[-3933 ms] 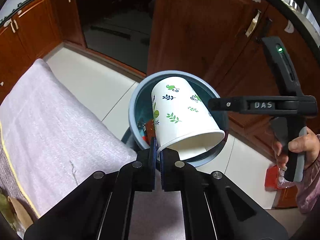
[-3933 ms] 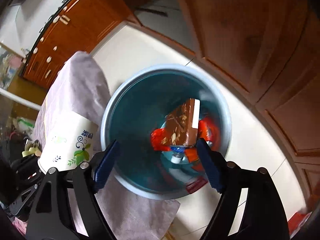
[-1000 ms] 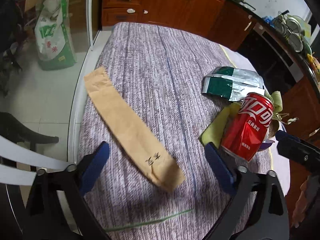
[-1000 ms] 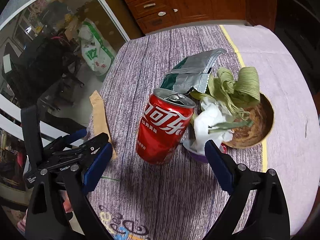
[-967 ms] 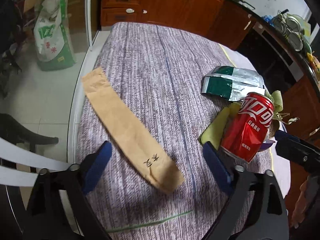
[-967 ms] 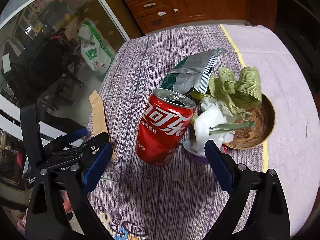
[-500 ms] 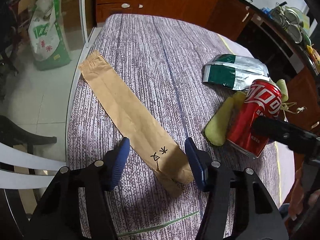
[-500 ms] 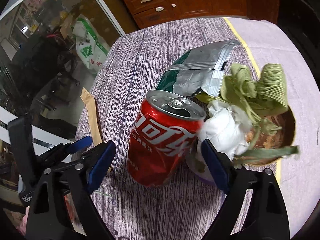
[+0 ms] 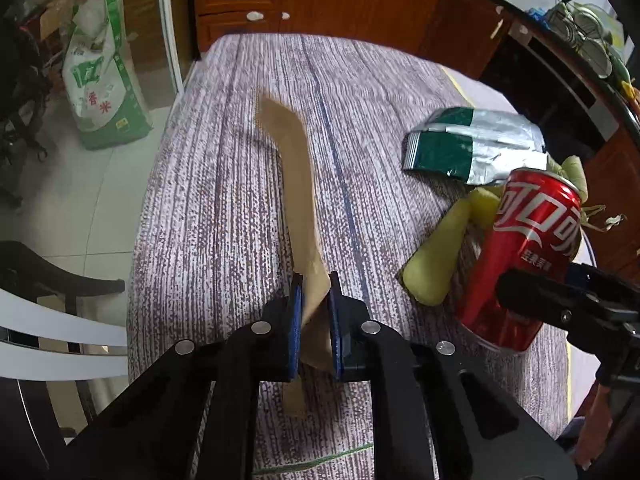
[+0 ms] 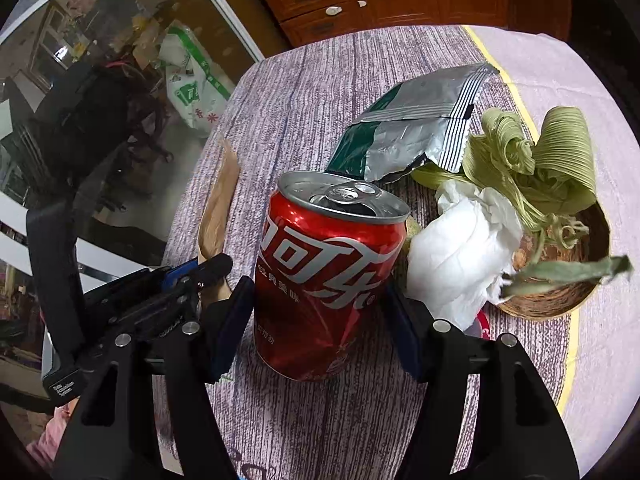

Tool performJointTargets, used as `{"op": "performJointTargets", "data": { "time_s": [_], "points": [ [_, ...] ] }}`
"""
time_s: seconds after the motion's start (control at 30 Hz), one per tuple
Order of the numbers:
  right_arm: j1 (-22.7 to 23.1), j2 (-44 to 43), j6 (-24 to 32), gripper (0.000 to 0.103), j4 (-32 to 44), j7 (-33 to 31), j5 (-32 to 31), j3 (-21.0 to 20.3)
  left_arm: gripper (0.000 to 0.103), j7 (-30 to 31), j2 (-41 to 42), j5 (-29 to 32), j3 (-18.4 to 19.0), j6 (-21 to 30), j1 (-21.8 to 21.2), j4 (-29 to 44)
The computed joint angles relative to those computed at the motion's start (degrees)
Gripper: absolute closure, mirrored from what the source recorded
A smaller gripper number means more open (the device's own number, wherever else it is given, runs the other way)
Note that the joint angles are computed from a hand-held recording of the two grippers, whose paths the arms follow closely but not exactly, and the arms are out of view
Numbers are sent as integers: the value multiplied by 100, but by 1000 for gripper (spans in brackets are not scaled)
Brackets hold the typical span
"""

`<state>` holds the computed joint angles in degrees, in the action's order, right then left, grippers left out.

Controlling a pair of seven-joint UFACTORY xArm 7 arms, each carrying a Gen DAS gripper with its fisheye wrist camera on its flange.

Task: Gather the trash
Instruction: 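Grasp the brown paper strip with the left tool while the right tool grasps the red cola can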

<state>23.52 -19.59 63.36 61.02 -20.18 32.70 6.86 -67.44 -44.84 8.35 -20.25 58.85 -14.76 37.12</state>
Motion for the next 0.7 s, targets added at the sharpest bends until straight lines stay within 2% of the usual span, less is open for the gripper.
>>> {"op": "performJointTargets", "data": {
  "time_s": [0.03, 0.07, 0.43, 0.7],
  "points": [
    [3, -32, 11, 42, -6, -32, 19, -20, 96, -12, -15, 40, -33, 30, 14, 29],
    [0, -65, 25, 42, -18, -69, 38, -45, 97, -24, -36, 69, -66, 44, 14, 66],
    [-147, -375, 372, 42, 76, -360, 357, -358, 97, 63, -71, 98, -247, 363, -26, 603],
    [-477, -706, 604, 42, 277, -557, 566, -791, 97, 227, 600, 503, -588, 328, 122, 1680]
  ]
}}
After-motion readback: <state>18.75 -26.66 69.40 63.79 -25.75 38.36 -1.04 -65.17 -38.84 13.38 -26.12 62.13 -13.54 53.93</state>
